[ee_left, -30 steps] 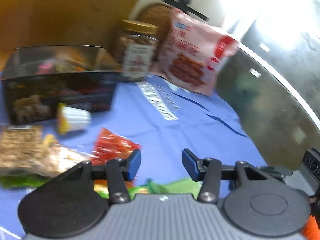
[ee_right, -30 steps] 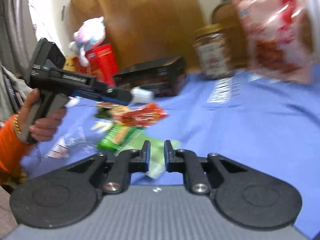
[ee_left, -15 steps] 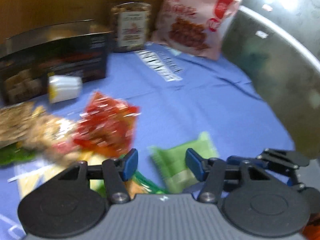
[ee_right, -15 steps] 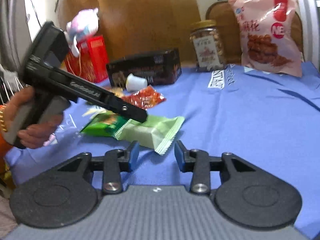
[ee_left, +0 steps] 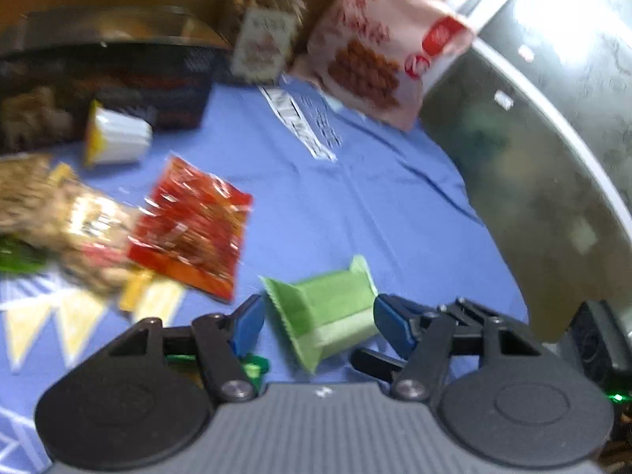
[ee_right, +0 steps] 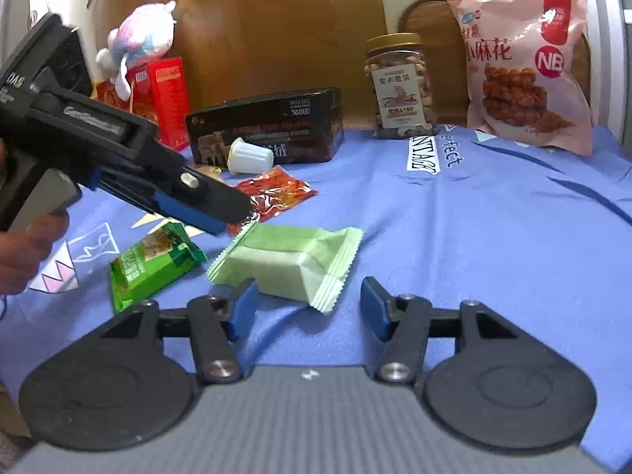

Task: Organize snacks
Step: 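Grasp the pale green wrapped pastry with the left tool, then carry the green pastry into the tin box and release it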

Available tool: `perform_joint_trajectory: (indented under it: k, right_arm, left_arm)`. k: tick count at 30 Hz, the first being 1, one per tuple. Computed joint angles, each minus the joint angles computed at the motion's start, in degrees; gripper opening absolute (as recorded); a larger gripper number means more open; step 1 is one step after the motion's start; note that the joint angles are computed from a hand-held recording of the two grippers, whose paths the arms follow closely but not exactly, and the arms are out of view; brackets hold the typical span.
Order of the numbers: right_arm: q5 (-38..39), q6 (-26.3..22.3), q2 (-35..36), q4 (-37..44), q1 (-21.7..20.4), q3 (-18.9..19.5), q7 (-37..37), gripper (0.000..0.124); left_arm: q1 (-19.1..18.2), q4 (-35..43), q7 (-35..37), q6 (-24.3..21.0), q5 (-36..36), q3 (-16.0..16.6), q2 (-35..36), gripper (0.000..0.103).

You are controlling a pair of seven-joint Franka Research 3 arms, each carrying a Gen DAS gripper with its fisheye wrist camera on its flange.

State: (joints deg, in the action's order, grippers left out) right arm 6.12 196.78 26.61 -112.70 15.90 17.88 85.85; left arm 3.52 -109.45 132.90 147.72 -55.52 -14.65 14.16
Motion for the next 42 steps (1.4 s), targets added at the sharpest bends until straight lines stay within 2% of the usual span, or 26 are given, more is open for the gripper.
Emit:
perform_joint_trajectory:
  k: [1, 2, 3, 4, 5, 6, 7, 8, 13, 20, 23, 24, 28, 31, 37, 42]
  right_arm:
    - [0.49, -0.21, 0.06, 0.36, 1.33, -1.27, -0.28, 0.060]
    - [0.68, -0.59, 0.28, 0.78, 1.11, -0.91, -0.62, 0.056]
    - [-0.56, -0.78, 0.74, 1.05, -1.10, 1.45, 0.09, 0.051]
    - [-2.71, -1.00, 0.94, 1.20, -1.89, 2.07, 2.59, 0.044]
    - [-2.17, -1.17, 0.63, 1.11, -0.67, 1.04, 3.04, 0.043]
    - [2.38, -1.81, -0.14, 1.07, 2.54, -1.48, 0.90, 0.043]
    - [5.20, -1.78, -0.93, 0.75, 7.31, -5.99, 0.42, 0.041]
    - [7.62, -1.39, -1.46, 0.26, 10.51, -8.86, 0.17, 0.041]
    - [16.18, 2.95, -3.60, -3.82, 17.19, -12.93, -0.80, 0.034]
    - [21.34, 4.14, -4.01, -4.12, 19.13, -13.38, -4.15, 0.033]
    - [22.02, 6.18, -3.94, -3.86, 18.93, -12.72, -5.04, 0.033]
    - [22.16, 8.98, -3.15, -3.50, 19.05, -12.61, -5.37, 0.033]
    - [23.67, 10.10, -2.78, -2.45, 18.68, -11.74, -6.83, 0.033]
    - [23.64, 9.20, -2.09, -0.56, 18.00, -11.24, -7.33, 0.033]
    - [23.68, 7.17, 1.43, 7.49, 19.32, -12.89, -11.08, 0.033]
    - [19.40, 1.02, 9.09, 22.56, 17.23, -12.87, -11.50, 0.033]
  left_arm:
    - [-0.22, 0.31, 0.24, 0.73, -0.62, -0.29, 0.75, 0.062]
    - [-0.37, 0.12, 0.96, 1.86, -1.29, -0.69, 0.85, 0.061]
    - [-0.35, 0.14, 1.88, 2.17, -1.87, -1.06, 0.96, 0.059]
    - [-0.28, -0.44, 2.85, 2.71, -2.78, -1.39, 0.61, 0.056]
    - [-0.39, -0.93, 4.05, 3.61, -3.43, -1.59, 0.37, 0.056]
    - [-0.39, -1.43, 5.82, 4.19, -4.47, -1.90, 0.09, 0.053]
    - [-0.34, -1.99, 7.24, 4.47, -5.81, -2.11, -0.33, 0.051]
    - [-0.47, -2.72, 8.22, 4.87, -7.02, -2.17, -0.90, 0.050]
    - [-1.21, -4.48, 10.51, 2.84, -10.92, -0.88, -2.56, 0.049]
    - [-2.91, -5.86, 15.89, 4.66, -14.06, 0.36, -4.55, 0.049]
    - [-3.04, -5.77, 18.46, 3.78, -17.01, 1.12, -5.63, 0.049]
    - [-3.21, -5.67, 18.98, 3.65, -17.56, 1.39, -5.87, 0.049]
    - [-4.20, -5.46, 21.04, 4.45, -18.36, 2.12, -6.49, 0.049]
    - [-4.34, -4.58, 20.85, 4.67, -18.10, 2.63, -6.00, 0.049]
    - [-2.56, 0.18, 21.89, 4.53, -19.53, 3.25, -4.02, 0.049]
    - [-0.89, 9.17, 17.77, 7.60, -15.81, 3.05, 1.49, 0.049]
